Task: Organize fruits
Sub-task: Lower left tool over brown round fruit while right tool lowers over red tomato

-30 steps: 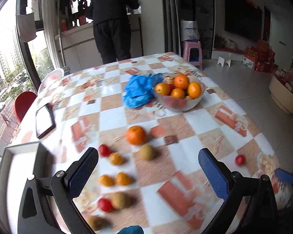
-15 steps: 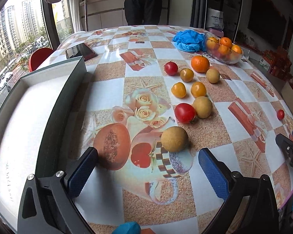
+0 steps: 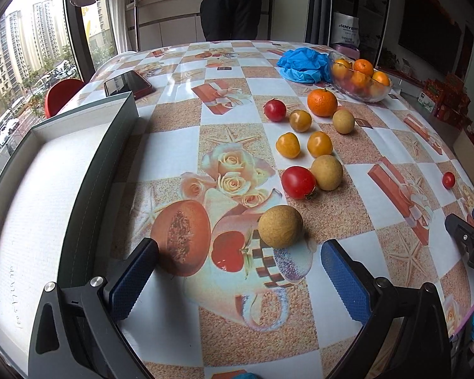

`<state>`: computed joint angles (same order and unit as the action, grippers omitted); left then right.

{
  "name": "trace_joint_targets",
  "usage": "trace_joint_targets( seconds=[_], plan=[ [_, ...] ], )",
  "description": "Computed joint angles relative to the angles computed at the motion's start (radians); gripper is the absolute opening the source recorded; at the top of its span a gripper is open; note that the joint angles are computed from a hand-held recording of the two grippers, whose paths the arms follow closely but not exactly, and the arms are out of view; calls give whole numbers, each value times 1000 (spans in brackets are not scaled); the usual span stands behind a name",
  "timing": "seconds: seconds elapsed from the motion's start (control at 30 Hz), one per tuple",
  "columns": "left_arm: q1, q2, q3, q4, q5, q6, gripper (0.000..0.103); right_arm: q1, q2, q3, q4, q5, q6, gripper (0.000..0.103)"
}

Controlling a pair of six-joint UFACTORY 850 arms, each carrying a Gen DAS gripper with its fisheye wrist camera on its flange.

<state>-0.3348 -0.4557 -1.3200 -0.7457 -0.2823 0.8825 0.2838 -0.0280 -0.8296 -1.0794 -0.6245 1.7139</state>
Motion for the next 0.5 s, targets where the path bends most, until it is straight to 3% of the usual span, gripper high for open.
trace_joint_targets(
  seconds=[0.13,0.33,0.5],
  plan=[
    [-1,1,1,14,1,-11,103,-12,-7,-16,61,7,-64,103],
    [-9,-26,-63,246,-71,-236,103,-70,-42,-90,317,22,-362,103],
    [-16,-45,-96,315,-93,-307,103,-94,-75,-135,370,21,-440,103]
  ],
)
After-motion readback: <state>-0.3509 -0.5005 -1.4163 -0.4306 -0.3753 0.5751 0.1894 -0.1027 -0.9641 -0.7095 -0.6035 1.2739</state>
